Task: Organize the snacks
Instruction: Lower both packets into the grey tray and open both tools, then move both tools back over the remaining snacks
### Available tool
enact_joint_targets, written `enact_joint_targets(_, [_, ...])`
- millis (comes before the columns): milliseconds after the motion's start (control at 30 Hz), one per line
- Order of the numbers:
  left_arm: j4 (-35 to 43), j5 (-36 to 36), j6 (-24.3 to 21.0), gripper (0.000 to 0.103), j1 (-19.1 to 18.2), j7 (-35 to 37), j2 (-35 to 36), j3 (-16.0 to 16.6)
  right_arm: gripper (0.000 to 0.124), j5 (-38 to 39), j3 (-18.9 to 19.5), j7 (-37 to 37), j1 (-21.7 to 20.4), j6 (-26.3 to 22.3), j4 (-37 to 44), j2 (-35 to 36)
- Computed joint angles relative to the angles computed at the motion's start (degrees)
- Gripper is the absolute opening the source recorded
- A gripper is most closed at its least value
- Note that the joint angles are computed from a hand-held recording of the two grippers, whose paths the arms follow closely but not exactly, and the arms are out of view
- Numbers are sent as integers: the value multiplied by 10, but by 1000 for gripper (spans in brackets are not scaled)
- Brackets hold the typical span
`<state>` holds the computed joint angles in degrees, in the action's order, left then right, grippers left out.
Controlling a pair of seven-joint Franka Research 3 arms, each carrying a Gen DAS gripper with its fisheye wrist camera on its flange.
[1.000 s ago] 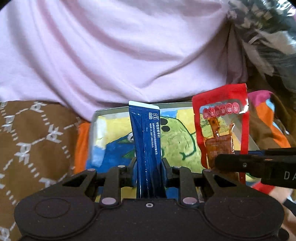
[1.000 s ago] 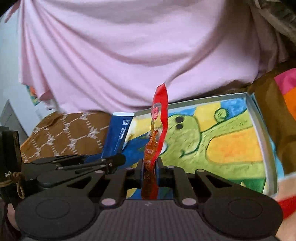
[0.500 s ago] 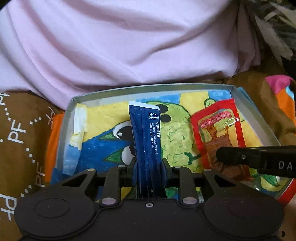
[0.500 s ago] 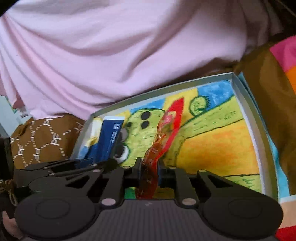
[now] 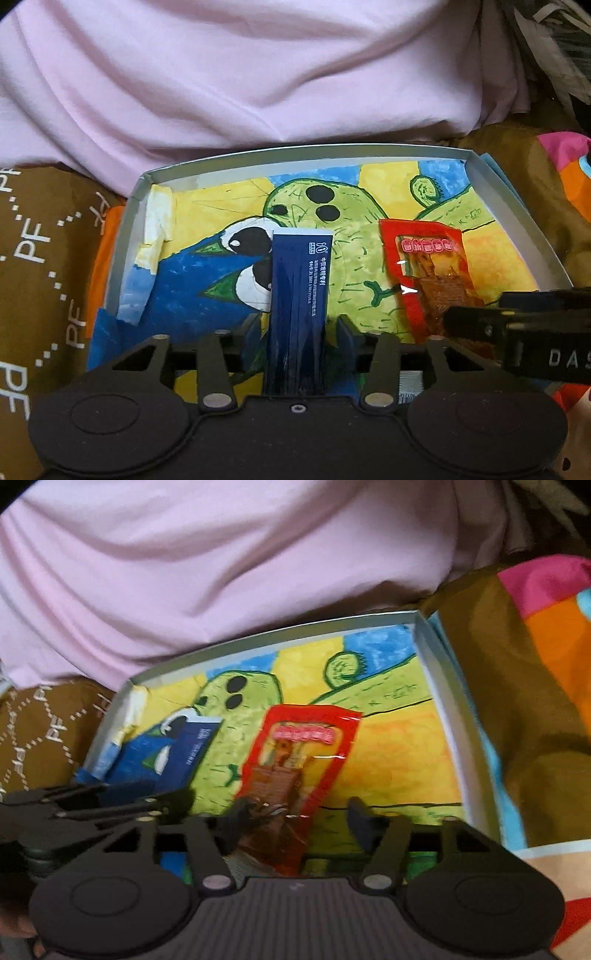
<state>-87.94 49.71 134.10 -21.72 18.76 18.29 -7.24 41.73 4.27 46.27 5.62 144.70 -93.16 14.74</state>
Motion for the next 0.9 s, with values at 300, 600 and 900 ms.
enact_joint_targets(300, [-43, 62, -42, 88, -18, -68, -56, -12, 93, 123, -7, -148, -15, 34, -117, -99])
enact_joint_targets(600, [-124, 134, -84, 102, -26, -146, -136, -59, 103, 341, -65, -404, 20, 22, -254, -240])
enact_joint_targets(900, [-202, 152, -121, 102, -30, -216, -205, -111, 103, 429, -106, -534, 49, 18, -376, -367])
